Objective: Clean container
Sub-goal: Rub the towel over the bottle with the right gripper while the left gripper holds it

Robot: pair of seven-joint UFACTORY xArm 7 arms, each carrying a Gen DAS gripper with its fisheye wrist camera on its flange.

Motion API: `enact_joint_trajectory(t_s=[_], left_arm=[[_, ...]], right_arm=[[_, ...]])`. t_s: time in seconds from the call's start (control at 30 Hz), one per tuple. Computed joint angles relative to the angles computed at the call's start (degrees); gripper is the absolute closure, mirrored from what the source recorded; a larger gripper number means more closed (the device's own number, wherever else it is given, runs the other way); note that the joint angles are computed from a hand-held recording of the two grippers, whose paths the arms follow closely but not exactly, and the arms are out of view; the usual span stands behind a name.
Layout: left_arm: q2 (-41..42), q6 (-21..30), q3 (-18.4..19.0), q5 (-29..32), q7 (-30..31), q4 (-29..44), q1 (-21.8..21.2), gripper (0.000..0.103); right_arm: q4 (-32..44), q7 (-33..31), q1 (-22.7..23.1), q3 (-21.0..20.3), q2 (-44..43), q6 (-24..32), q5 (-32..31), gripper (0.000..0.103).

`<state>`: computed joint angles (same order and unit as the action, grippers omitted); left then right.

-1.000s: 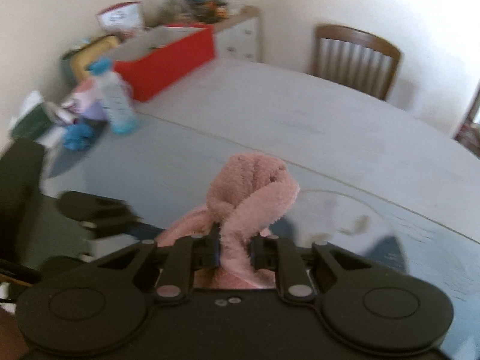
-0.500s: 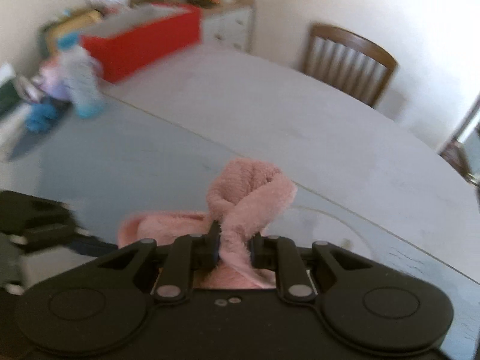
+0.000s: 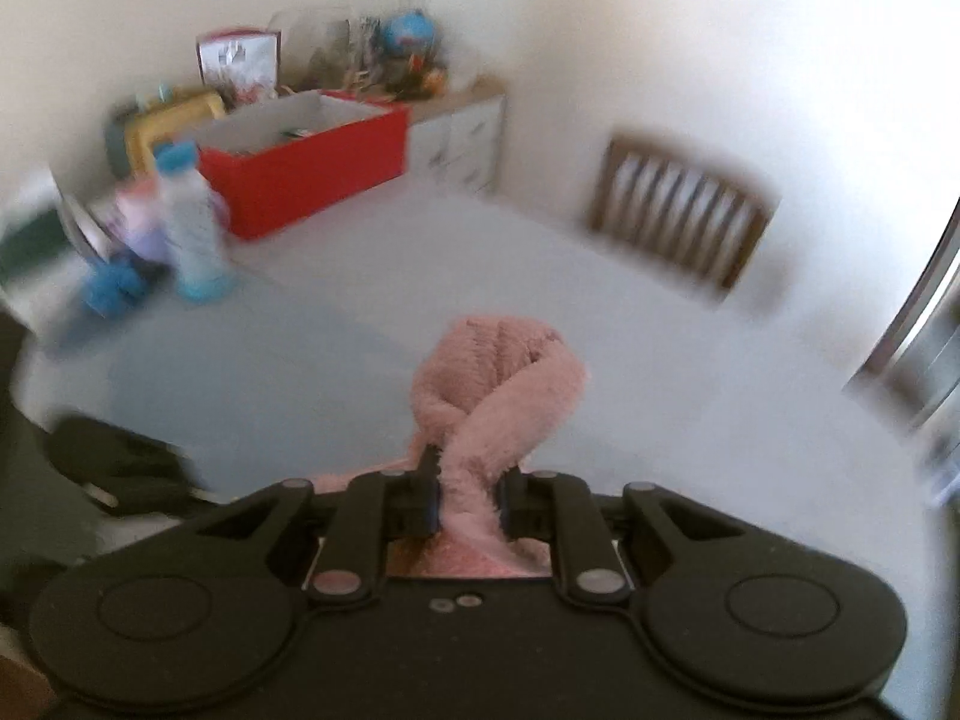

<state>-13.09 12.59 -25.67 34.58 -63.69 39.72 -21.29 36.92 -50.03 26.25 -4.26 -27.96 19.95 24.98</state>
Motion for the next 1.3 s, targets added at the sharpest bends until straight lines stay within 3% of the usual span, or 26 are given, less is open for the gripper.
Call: enact_joint_trajectory(t_s=[0.07, 0.13, 0.3, 0.4, 0.5, 0.73, 0.9, 1.07, 1.17, 1.3], left_arm=[[0.3, 0.3, -0.3, 0.4, -0.2, 0.4, 0.1, 0.039], [0.6, 0.6, -0.3, 0.9, -0.4, 0.7, 0.1, 0.039], [0.6, 0.7, 0.1, 1.1, -0.8, 0.7, -0.5, 0.039], [0.7, 0.9, 0.0, 1.6, -1.3, 0.9, -0.4, 0.039], [1.0, 1.3, 0.2, 1.9, -1.2, 1.3, -0.7, 0.039], [1.5, 1.4, 0.4, 3.8, -1.3, 2.0, -1.1, 0.040], [1.3, -1.8, 2.7, -0.9, 0.5, 0.1, -2.2, 0.041], [1.3, -8.3, 5.9, -11.3, 5.5, -3.1, -4.2, 0.039], [2.5, -11.0, 5.3, -14.8, 7.4, -3.2, -3.3, 0.031], [5.6, -10.1, 6.0, -18.6, 12.8, -0.7, -4.6, 0.032]], right_arm=[[-3.1, -2.0, -1.3, 2.5, -1.1, -8.2, -3.5, 0.088], [-3.6, -2.0, 0.2, 1.5, -1.2, -8.0, -5.6, 0.088], [-0.8, -1.8, 5.7, -3.7, -2.2, 7.0, 1.2, 0.088], [3.5, -1.4, 5.8, -5.4, -0.5, 19.0, 6.7, 0.088], [6.1, -1.9, 4.8, -5.1, 1.5, 26.3, 8.8, 0.087], [6.7, -2.1, -1.0, 2.0, 5.7, 20.2, 8.4, 0.087], [6.1, -0.7, -4.7, 5.2, 6.6, 15.2, 6.5, 0.087], [5.9, 1.1, -6.2, 3.6, 5.7, 17.1, 6.6, 0.087], [4.9, 2.2, -7.3, 2.6, 3.9, 18.6, 7.4, 0.087], [4.5, 4.4, -8.7, 0.9, 2.7, 21.3, 9.5, 0.087]])
